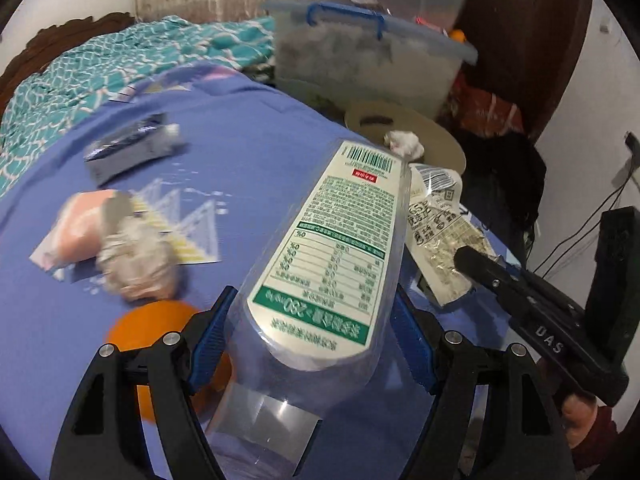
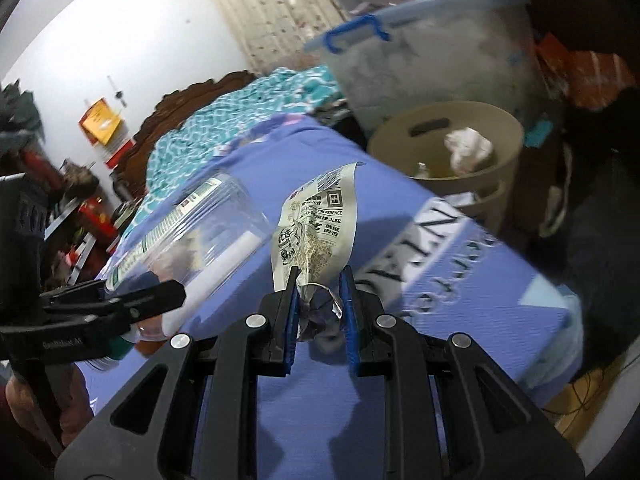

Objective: Collect trash
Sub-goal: 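Carry the bottle and wrapper to the bin and release both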

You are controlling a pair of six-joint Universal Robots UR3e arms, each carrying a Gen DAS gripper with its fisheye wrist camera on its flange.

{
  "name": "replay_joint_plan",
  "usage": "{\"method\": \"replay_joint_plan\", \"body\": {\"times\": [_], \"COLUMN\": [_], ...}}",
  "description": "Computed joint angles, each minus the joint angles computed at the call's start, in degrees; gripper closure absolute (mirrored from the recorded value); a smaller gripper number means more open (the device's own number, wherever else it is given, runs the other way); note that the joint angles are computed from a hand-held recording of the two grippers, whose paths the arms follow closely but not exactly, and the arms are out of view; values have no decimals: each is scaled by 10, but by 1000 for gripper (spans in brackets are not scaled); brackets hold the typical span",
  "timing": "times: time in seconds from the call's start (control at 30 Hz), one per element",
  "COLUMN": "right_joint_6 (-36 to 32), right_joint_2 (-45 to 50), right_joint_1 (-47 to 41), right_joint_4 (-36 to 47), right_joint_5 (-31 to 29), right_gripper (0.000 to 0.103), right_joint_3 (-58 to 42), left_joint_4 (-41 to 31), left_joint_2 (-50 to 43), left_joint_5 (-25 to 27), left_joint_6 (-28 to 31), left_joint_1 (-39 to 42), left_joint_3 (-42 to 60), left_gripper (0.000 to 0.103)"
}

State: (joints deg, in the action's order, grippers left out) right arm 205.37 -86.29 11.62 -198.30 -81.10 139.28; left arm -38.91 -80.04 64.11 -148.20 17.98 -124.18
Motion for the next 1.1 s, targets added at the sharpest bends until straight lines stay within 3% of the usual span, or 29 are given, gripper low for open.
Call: {"method": "replay_joint_plan", "body": {"times": [0.13, 0.3, 0.47, 0.57, 0.63, 0.67, 0.7, 0.77, 0.93, 1.1], "right_joint_6": [-14, -36, -25, 21, 63, 75, 93, 137, 167, 139], "right_joint_2": [8, 18, 39, 82, 135, 157, 170, 171, 165, 151], "right_joint_1": [-60, -143, -236, -281, -297, -298, -306, -316, -302, -259], "right_joint_4": [-30, -37, 1, 20, 24, 27, 46, -35, -109, -71], "right_joint_5": [45, 100, 173, 216, 231, 235, 245, 227, 177, 106], "right_gripper": [81, 81, 81, 78, 60, 32, 31, 31, 31, 31], "right_joint_3": [28, 26, -21, -72, -120, -139, -152, -118, -70, -100], "left_joint_4": [36, 44, -6, -72, -92, -117, -126, -147, -114, -42], "left_joint_2": [-106, -191, -315, -417, -496, -530, -565, -605, -562, -448], "left_joint_5": [51, 70, 68, 76, 69, 70, 84, 110, 63, 28], "left_joint_6": [-55, -84, -109, -122, -129, -128, -134, -157, -193, -192], "left_joint_1": [-65, -109, -177, -223, -246, -255, -266, -278, -250, -209], "left_joint_3": [54, 140, 324, 499, 619, 679, 739, 817, 741, 563], "left_gripper": [32, 33, 33, 32, 29, 20, 14, 14, 14, 14]}}
